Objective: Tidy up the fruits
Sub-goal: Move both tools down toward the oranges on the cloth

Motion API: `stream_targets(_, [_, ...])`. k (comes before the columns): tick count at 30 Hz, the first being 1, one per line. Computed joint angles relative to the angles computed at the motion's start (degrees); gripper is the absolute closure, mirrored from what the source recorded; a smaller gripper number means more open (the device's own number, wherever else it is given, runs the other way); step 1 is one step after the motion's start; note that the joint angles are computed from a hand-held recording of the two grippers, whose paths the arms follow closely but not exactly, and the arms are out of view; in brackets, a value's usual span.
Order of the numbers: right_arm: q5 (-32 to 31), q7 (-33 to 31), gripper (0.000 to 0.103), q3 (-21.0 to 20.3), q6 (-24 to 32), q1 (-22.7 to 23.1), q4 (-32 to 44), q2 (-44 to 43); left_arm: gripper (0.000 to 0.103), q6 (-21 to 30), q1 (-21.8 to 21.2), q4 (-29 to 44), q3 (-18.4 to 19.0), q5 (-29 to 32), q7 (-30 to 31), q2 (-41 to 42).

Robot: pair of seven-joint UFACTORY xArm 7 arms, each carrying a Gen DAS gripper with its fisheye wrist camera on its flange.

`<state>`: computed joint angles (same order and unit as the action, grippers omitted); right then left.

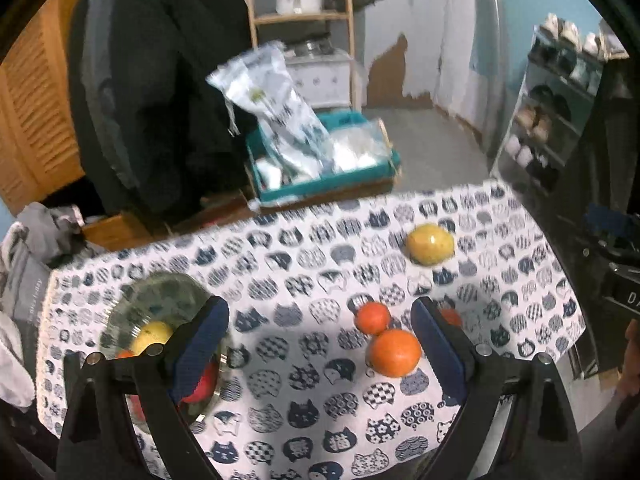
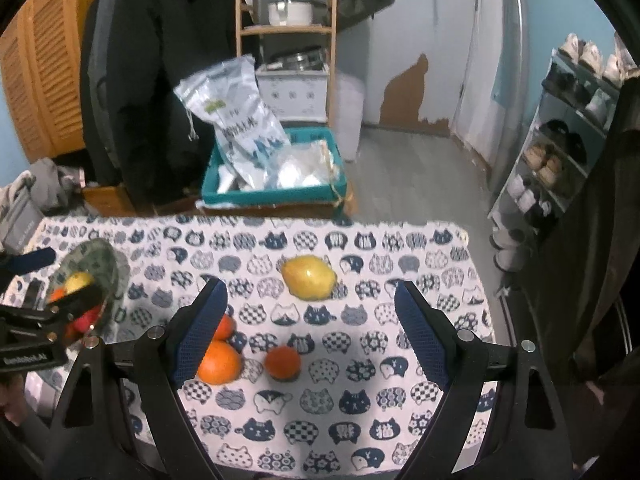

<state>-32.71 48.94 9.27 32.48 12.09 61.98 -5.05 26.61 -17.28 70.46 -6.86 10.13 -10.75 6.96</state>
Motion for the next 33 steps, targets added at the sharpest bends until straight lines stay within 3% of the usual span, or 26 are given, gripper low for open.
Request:
stream_targets(7, [5.18, -3.49, 0.018, -1.45, -0.81, 0.15, -1.72, 3.20, 0.009, 5.79, -1.54, 3.76, 0.01, -0.25, -0.86, 6.42])
stream_targets(16, [16.95, -10.60, 0.021, -3.30, -2.03, 0.30, -3.50, 7.82, 0.009, 8.11, -2.60, 6.68, -0.19, -2.48, 0.19, 11.98])
stream_targets(33, [21.54, -12.70, 0.021, -4.58, -0.67, 0.53, -5.23, 10.86, 0.009, 12.55, -3.94, 12.45, -1.50, -8.45, 4.69, 20.16])
